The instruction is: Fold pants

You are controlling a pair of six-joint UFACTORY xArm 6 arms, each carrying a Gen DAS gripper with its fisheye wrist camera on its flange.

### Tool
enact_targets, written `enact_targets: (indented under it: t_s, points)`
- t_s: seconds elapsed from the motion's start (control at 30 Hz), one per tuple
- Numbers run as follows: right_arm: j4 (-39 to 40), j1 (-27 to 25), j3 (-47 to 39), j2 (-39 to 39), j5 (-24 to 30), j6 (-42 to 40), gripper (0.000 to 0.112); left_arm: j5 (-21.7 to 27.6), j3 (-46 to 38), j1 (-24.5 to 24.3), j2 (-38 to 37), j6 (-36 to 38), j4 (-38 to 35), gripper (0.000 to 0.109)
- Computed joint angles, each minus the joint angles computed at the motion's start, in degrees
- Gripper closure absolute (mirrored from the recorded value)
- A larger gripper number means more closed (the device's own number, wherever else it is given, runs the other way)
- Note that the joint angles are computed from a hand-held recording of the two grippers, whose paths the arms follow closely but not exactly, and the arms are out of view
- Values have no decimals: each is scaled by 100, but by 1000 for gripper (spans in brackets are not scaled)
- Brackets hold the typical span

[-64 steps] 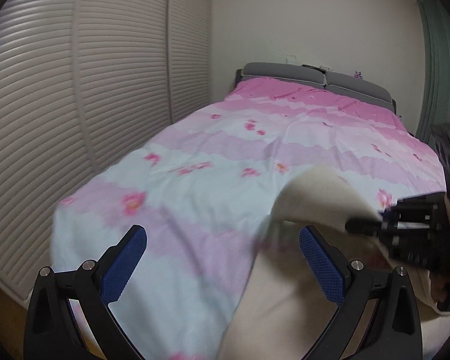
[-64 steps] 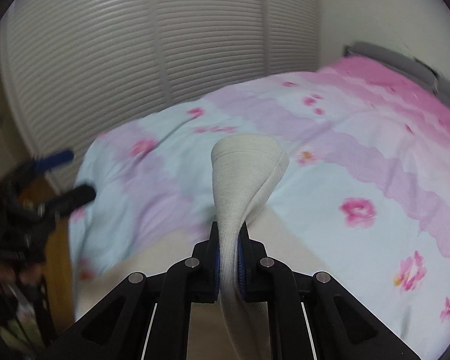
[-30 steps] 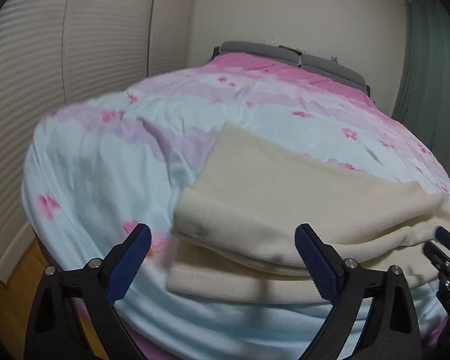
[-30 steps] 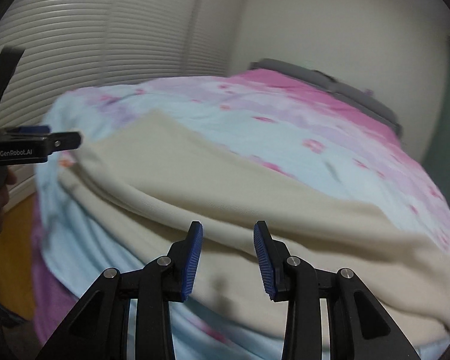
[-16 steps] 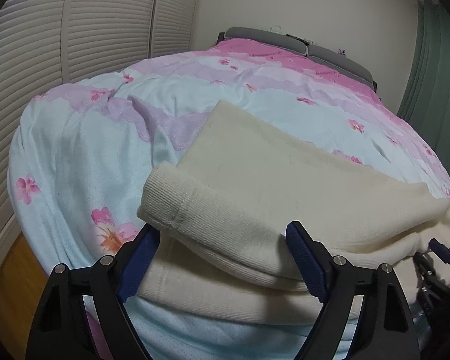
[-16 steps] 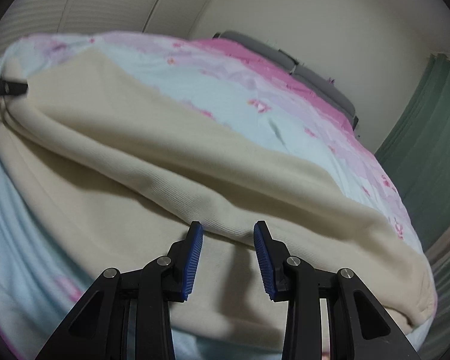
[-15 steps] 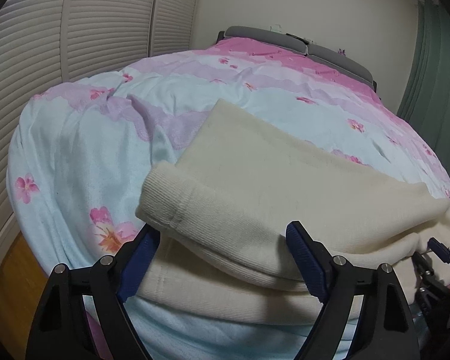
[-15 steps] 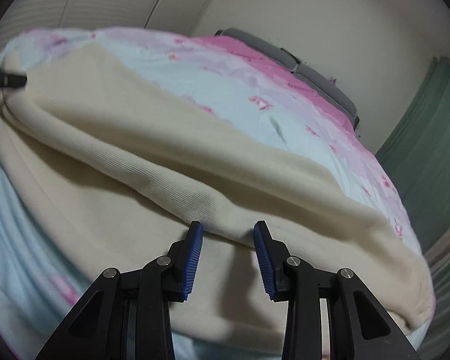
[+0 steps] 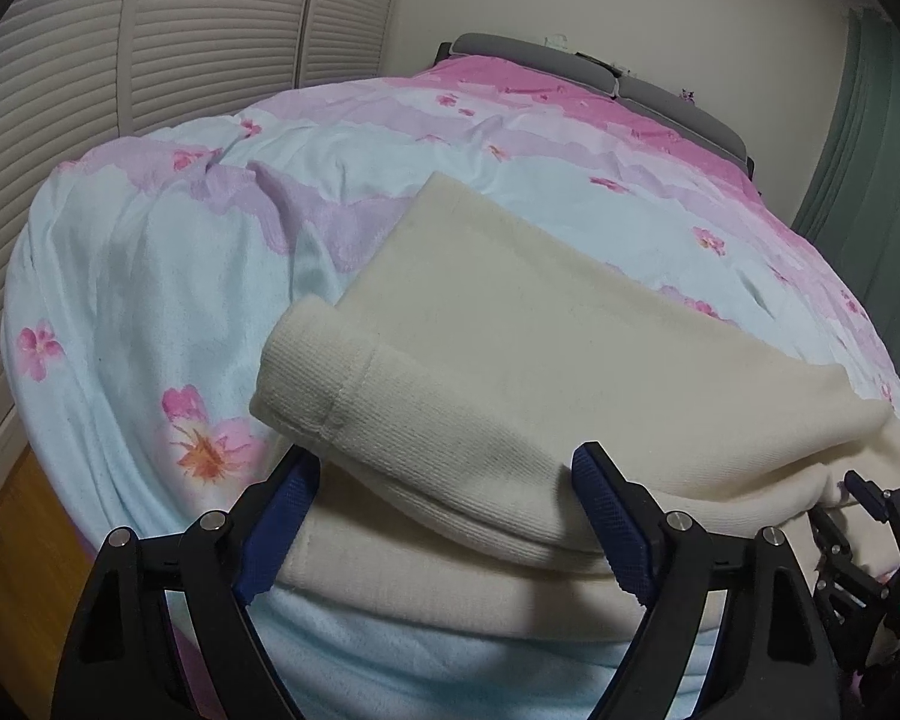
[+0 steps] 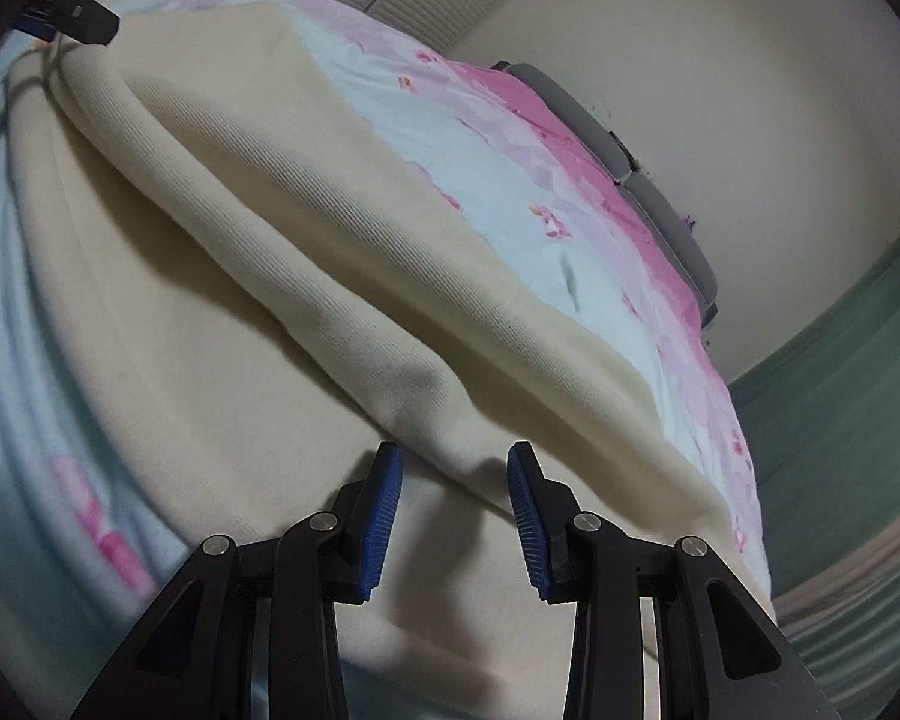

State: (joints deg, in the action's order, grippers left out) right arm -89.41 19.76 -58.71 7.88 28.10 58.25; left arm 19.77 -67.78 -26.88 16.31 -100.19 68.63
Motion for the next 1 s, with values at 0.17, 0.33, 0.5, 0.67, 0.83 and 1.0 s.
enact_targets:
  t_s: [0.17, 0.33, 0.5, 0.67, 0.83, 1.0]
  points:
    - [444, -141, -311, 229, -245, -196, 86, -23, -61, 33, 47, 93, -82, 49]
    - [945, -412, -207, 99, -916, -325, 105, -64, 111, 37, -110, 22, 11, 75]
    - [663, -539, 205, -505, -1260, 49, 106, -52, 420, 73, -433, -528, 473, 76]
    - [1002, -522, 693, -1122, -1436, -419, 106, -7, 607, 119, -527, -665, 566, 76]
    - [1661, -384, 1096, -1140, -1311, -1246, 106, 204, 667, 1, -515, -929, 913, 76]
    - [1220, -340, 1224, -1195, -1267, -776, 106, 354, 822, -18, -711, -1180, 1081, 80]
